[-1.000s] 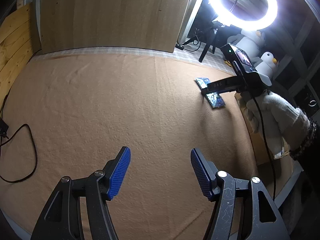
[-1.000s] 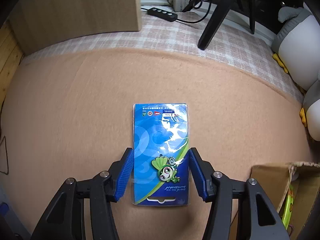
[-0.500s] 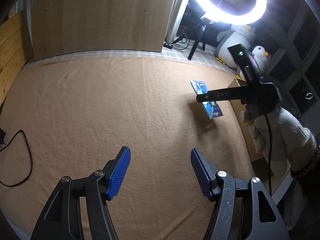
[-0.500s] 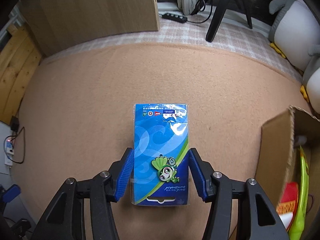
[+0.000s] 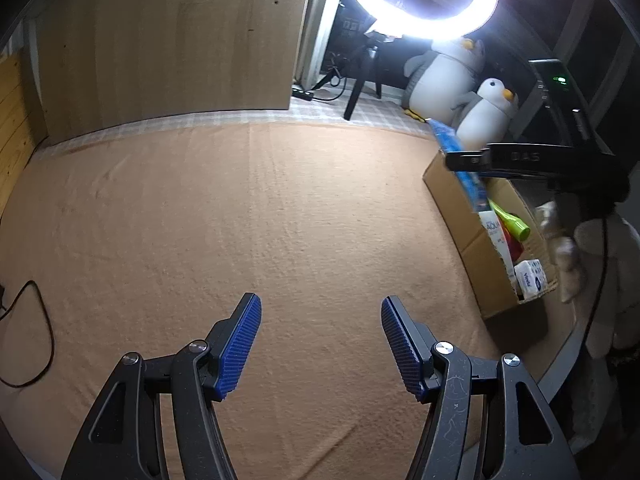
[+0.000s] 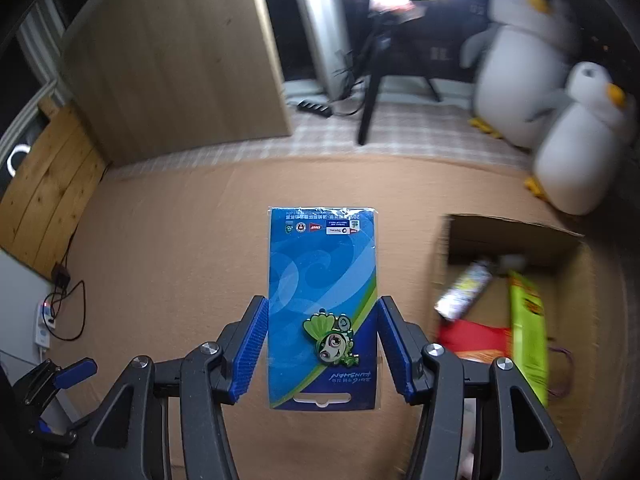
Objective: Organize objects
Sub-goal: 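Carry the blue card packet with the right tool into the box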
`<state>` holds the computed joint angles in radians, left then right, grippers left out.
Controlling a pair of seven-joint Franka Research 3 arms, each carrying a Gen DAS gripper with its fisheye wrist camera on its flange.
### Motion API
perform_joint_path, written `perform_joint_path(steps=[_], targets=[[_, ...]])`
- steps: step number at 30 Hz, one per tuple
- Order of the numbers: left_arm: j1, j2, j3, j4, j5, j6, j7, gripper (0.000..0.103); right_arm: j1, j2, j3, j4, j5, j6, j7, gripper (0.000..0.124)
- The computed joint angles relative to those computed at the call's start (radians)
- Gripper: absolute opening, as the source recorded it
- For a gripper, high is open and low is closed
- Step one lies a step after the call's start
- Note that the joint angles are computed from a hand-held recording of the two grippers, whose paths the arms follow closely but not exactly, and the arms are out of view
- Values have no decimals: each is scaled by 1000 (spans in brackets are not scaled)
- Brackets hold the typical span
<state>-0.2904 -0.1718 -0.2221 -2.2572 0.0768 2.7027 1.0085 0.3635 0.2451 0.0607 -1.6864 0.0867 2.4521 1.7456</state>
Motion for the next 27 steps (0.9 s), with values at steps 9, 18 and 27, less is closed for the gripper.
perform_joint_path(steps=[9, 18, 27], targets=[[-15, 33, -19, 43, 16, -10, 1, 66, -57, -155, -30, -201, -58, 65, 99, 51], [-24, 40, -29, 68, 50, -17, -11, 66, -110, -171, -35, -237, -108, 51, 156, 51], [-25, 35, -27, 68, 52, -19, -7, 66, -118, -126, -42, -198, -129, 30, 161, 51]])
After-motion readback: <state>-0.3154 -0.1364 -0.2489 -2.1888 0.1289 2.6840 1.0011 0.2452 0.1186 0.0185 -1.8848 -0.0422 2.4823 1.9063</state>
